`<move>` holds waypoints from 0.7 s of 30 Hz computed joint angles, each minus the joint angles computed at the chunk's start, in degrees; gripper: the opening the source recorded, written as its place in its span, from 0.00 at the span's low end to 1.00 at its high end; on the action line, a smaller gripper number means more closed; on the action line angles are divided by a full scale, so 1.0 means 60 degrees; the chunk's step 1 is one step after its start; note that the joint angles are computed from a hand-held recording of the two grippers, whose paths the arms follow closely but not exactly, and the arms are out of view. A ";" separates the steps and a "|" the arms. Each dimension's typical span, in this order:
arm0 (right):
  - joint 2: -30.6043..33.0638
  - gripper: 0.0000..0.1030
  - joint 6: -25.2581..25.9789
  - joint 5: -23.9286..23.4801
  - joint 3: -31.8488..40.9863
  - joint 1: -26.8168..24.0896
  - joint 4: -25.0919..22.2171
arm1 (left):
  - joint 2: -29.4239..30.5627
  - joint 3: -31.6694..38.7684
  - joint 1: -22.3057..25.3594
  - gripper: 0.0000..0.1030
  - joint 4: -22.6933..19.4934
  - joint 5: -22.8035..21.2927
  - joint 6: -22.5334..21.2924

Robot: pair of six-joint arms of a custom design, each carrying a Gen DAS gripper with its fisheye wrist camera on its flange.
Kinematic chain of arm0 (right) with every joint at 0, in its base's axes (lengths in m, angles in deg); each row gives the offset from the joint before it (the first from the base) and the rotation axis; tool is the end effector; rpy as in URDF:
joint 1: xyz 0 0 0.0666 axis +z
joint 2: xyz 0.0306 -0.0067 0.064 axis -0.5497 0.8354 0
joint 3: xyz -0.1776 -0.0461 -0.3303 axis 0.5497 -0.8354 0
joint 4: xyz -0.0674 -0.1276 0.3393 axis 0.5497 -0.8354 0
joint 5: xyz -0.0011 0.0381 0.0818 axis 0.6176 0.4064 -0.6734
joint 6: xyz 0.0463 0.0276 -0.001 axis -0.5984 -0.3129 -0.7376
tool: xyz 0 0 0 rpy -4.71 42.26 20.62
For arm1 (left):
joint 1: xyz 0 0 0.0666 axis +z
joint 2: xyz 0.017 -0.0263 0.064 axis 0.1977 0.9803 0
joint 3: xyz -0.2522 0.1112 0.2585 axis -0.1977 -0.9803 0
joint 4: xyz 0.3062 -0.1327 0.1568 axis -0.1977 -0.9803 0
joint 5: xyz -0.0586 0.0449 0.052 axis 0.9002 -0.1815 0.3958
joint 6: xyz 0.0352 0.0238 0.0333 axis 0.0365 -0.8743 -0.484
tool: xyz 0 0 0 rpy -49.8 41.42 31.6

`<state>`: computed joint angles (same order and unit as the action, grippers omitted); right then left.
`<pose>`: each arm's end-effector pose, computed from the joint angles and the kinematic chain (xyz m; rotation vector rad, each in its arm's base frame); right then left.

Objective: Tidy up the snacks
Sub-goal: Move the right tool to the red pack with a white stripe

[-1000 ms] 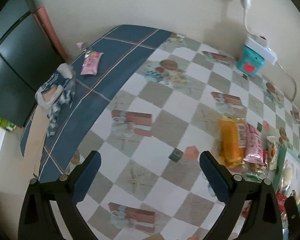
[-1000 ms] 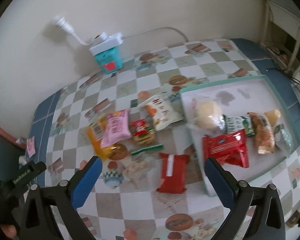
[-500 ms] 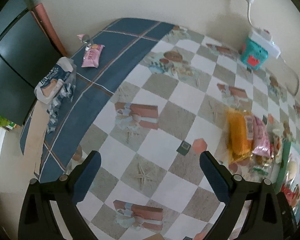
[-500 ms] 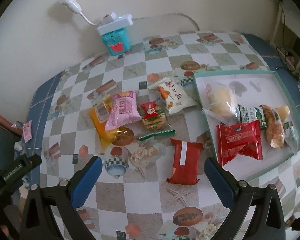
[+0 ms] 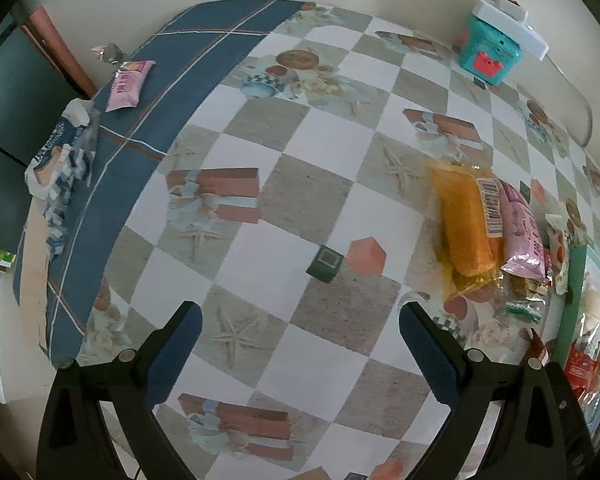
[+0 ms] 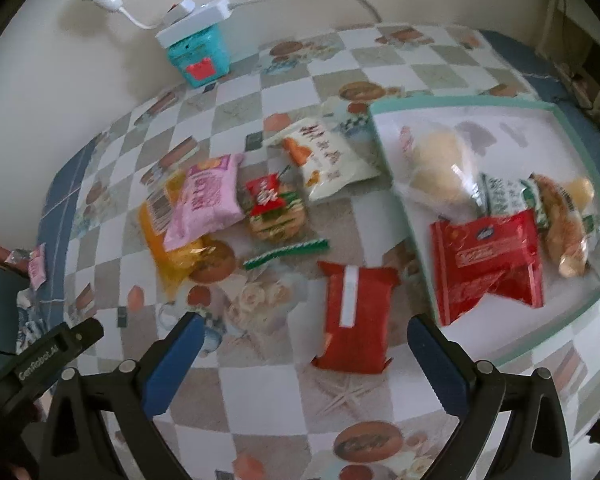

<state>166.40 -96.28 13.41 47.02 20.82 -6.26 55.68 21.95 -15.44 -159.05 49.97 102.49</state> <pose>0.2976 0.3933 0.3306 0.8271 2.6600 0.1355 0.4142 -0.2043 0.3404 -0.0101 2.9125 0.0666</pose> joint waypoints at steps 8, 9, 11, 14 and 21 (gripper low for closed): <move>-0.0426 0.84 -0.0078 0.0054 -0.0581 -0.0142 -0.0013 | 0.0208 0.0063 -0.0137 0.96 0.0001 0.0255 -0.0108; -0.0439 0.83 -0.0070 0.0036 -0.0611 -0.0150 -0.0028 | 0.0216 0.0060 -0.0149 0.96 0.0007 0.0281 -0.0107; -0.0512 0.80 -0.0034 -0.0050 -0.0740 -0.0161 0.0042 | 0.0233 0.0051 -0.0168 0.96 0.0026 0.0332 -0.0121; -0.0607 0.79 -0.0035 -0.0196 -0.0906 -0.0156 0.0326 | 0.0295 0.0059 -0.0212 0.96 0.0046 0.0357 -0.0131; -0.0410 0.66 0.0444 -0.0252 -0.0552 -0.0147 0.0148 | 0.0303 0.0020 -0.0256 0.96 0.0090 0.0412 -0.0137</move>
<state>163.94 -93.62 11.90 43.71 19.94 -5.37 57.50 22.06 -16.97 -158.52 52.45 101.67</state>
